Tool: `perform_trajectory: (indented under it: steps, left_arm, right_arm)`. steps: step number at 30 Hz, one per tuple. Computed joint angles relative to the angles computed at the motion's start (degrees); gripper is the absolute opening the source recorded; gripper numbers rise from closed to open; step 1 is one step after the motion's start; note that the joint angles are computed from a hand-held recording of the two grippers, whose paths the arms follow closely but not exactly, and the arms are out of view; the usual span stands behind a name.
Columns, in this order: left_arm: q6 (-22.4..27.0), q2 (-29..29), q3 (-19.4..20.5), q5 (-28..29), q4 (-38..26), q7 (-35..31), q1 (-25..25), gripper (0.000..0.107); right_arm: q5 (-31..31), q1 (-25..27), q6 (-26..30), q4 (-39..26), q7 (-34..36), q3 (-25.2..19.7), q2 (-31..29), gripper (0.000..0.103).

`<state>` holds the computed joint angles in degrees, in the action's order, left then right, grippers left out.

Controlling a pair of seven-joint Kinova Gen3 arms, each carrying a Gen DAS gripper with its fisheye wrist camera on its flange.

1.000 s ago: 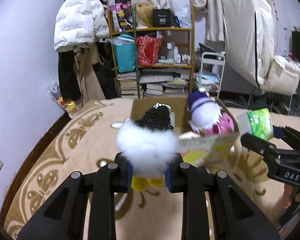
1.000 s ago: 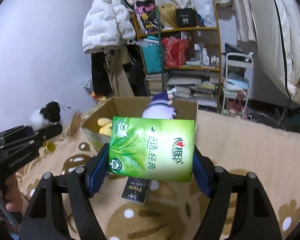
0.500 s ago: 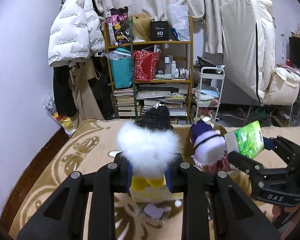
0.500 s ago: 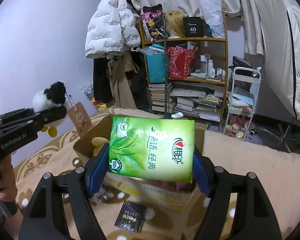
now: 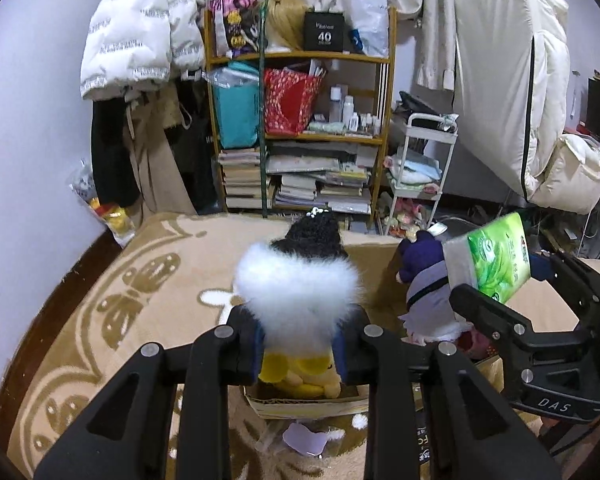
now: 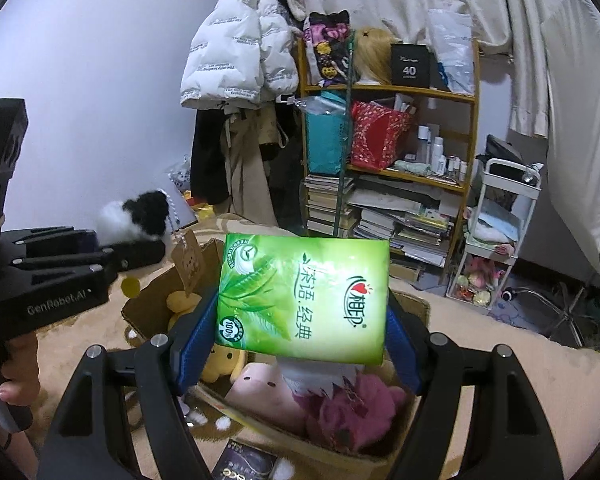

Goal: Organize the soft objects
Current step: 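Carry the chick with the left tool while the right tool carries the green pack over the box, then open both tools to drop the chick and green tissue pack into the box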

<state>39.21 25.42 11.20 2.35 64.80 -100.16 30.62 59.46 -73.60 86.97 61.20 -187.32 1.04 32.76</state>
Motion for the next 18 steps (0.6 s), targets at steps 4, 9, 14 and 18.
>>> perform_trajectory:
  steps: [4,9,14,18]
  left_arm:
    - [2.0,1.8,-0.4,-0.5,-1.5,0.2,0.4,0.028]
    - [5.3,3.7,-1.6,-2.3,-3.7,1.1,1.7,0.029]
    - [6.3,4.0,-1.4,-2.0,-3.9,1.2,1.3,0.039]
    - [2.7,2.0,-2.1,-2.7,-0.8,2.5,1.6,0.058]
  right_arm:
    - [-0.4,0.9,-1.8,0.6,0.3,-0.2,0.3,0.08]
    - [-1.2,1.2,-1.7,-0.4,2.1,0.0,1.3,0.08]
    - [-2.0,1.1,-2.1,-0.2,2.5,0.3,1.4,0.081]
    - [-1.2,0.5,-1.9,-0.7,2.4,0.9,1.7,0.092]
